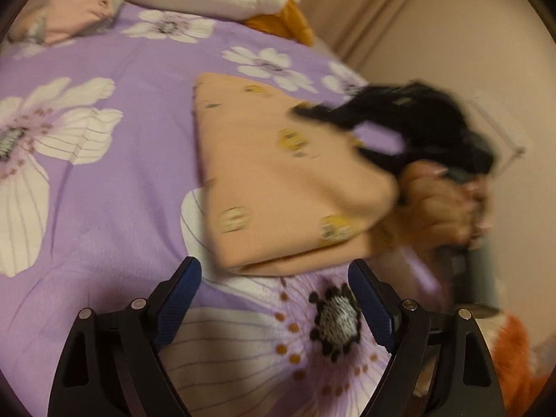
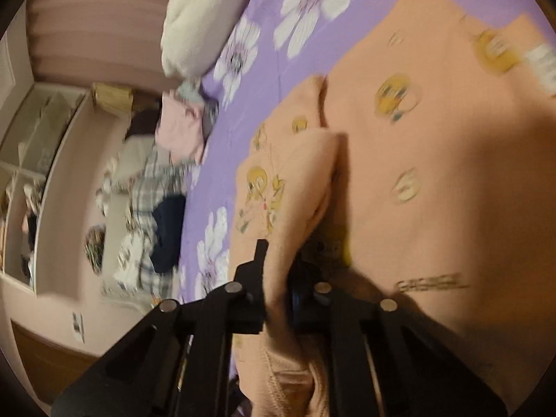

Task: Fold small clothes
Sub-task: 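Release the folded shirt and withdraw both tools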

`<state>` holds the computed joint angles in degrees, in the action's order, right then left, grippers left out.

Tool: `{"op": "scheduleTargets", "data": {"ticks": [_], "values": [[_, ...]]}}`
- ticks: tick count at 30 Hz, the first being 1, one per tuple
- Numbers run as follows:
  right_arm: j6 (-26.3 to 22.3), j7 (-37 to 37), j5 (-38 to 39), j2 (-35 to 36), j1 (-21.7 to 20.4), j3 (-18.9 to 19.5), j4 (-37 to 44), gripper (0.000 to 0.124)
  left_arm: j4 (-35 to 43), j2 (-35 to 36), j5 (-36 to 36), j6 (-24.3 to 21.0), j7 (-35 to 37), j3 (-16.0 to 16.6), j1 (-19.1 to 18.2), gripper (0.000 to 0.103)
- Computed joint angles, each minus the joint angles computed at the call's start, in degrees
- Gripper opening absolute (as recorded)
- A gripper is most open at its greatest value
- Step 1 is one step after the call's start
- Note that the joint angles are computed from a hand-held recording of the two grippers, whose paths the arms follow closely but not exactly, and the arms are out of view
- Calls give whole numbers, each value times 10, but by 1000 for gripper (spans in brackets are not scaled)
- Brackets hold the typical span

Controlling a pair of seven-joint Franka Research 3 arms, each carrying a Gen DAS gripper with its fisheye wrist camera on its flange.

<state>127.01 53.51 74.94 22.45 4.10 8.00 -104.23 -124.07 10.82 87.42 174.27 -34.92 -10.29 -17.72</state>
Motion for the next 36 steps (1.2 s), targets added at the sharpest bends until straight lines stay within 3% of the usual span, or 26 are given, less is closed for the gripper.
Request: {"op": "scheduleTargets", "data": {"ticks": [2, 4, 6, 10, 12, 14, 17, 19, 21, 23, 27, 29, 30, 33, 36], "values": [[4, -44, 42, -17, -15, 1, -7, 8, 12, 9, -170, -100, 154, -25, -15, 84], [17, -63, 61, -33, -18, -6, -17, 8, 60, 34, -285, -234, 278, -33, -51, 78], [39, -69, 59, -49, -17, -17, -29, 8, 89, 50, -293, -281, 278, -31, -67, 75], [49, -66, 57, -65, -27, -36, -52, 8, 62, 32, -284, -237, 212, -6, -74, 71], [91, -64, 43, -70, -22, -45, -59, 9, 52, 28, -249, -217, 175, 3, -77, 71], [112, -29, 29, -60, -20, -46, -54, 9, 56, 30, -241, -240, 179, -2, -83, 71], [102, -30, 45, -57, -29, -41, -58, 9, 67, 36, -237, -275, 182, -7, -91, 69], [123, -33, 43, -67, -24, -39, -67, 9, 59, 30, -226, -266, 159, -6, -90, 65], [111, -67, 72, -83, -29, -37, -80, 8, 47, 21, -215, -252, 132, -5, -86, 62], [130, -90, 82, -104, -22, -39, -98, 8, 48, 23, -217, -252, 143, -9, -82, 62], [245, -32, -31, -100, 19, -49, -109, 13, 66, 38, -195, -305, 148, -13, -100, 62], [241, 53, -93, -68, 26, -60, -94, 24, 72, 44, -183, -328, 151, -15, -108, 64], [224, 56, -80, -61, 7, -49, -89, 23, 73, 44, -180, -331, 153, -15, -108, 64], [191, 20, -11, -68, -25, -38, -94, 23, 53, 31, -171, -285, 144, -12, -93, 64], [221, 14, -5, -94, -24, -45, -114, 24, 24, 8, -192, -235, 160, -13, -71, 64]]}}
